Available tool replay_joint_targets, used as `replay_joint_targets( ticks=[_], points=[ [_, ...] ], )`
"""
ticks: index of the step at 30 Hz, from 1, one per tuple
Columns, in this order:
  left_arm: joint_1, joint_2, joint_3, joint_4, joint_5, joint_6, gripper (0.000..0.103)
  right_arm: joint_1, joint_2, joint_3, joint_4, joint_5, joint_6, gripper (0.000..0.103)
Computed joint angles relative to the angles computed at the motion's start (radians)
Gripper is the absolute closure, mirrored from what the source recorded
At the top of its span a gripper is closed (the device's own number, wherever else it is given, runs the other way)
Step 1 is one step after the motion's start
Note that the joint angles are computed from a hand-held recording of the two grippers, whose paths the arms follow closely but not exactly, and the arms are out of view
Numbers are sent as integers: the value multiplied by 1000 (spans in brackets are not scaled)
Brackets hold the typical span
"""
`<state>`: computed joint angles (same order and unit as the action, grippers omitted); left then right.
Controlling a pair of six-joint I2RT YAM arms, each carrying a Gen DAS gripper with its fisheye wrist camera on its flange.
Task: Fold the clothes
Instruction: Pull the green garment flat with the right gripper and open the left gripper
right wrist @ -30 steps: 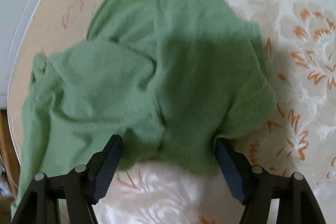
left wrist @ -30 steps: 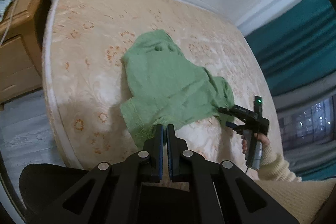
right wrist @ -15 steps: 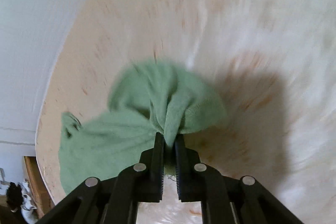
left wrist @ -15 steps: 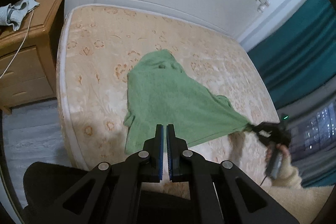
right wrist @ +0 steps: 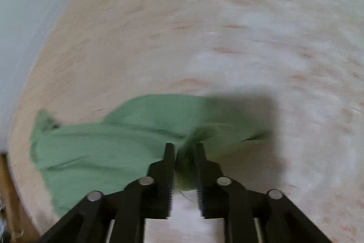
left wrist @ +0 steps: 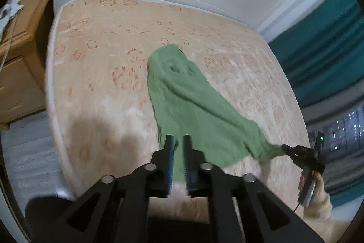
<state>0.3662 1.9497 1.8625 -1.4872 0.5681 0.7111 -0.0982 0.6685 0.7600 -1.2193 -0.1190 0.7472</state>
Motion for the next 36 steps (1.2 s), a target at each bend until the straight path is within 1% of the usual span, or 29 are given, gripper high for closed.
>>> replay_joint_targets(
  ticks=[1,2,3,5,7,9,11,13,14,15,16,17,19,21,23,24,25,27,28,29,31,32,33,36],
  points=[
    [-41,42,35,32,-17,-66,49,79,64,16,73,16,25,63],
    [-82,95,84,57,-34,-133,41,142,140,39,148,36,35,55],
    [-120,147,128,82,-50,-196,35,176,217,66,215,41,25,55],
    [-186,265,238,107,-84,-309,35,186,366,116,321,17,-29,54],
    [-241,381,347,111,-137,-396,35,172,500,140,408,-14,-93,52],
    [-282,472,440,104,-185,-454,35,173,579,144,425,-22,-120,51],
    [-310,536,503,112,-198,-498,35,159,641,120,434,-60,-148,49],
    [-324,566,533,127,-203,-527,35,167,681,75,438,-86,-160,48],
    [-333,579,545,139,-213,-544,35,192,680,43,434,-82,-154,49],
    [-339,593,558,138,-220,-545,43,222,672,8,433,-88,-141,56],
    [-345,608,569,126,-228,-527,76,260,648,-33,435,-109,-113,81],
    [-349,643,620,77,-237,-498,97,301,625,-73,440,-130,-82,96],
    [-342,655,608,32,-265,-456,98,385,575,-148,458,-175,-11,96],
    [-320,608,506,57,-298,-432,98,419,522,-197,457,-247,34,96],
    [-279,587,477,26,-294,-394,98,463,478,-248,453,-312,85,96],
    [-258,581,472,5,-291,-374,98,487,469,-263,452,-331,98,96],
    [-245,574,471,-6,-309,-356,98,505,460,-269,447,-343,106,96],
    [-223,562,475,-26,-354,-325,98,517,441,-253,422,-346,99,92],
    [-211,563,491,-46,-370,-309,98,509,426,-239,406,-341,87,84],
    [-200,556,492,-54,-387,-293,98,470,406,-212,385,-327,57,73],
    [-181,534,475,-56,-419,-266,98,377,380,-153,365,-316,-5,61],
    [-171,521,461,-57,-432,-255,98,325,384,-117,364,-318,-43,59],
    [-162,509,446,-59,-447,-244,98,269,410,-78,379,-331,-87,59],
    [-138,456,359,-22,-504,-212,98,163,497,-1,475,-394,-150,55]
  ],
)
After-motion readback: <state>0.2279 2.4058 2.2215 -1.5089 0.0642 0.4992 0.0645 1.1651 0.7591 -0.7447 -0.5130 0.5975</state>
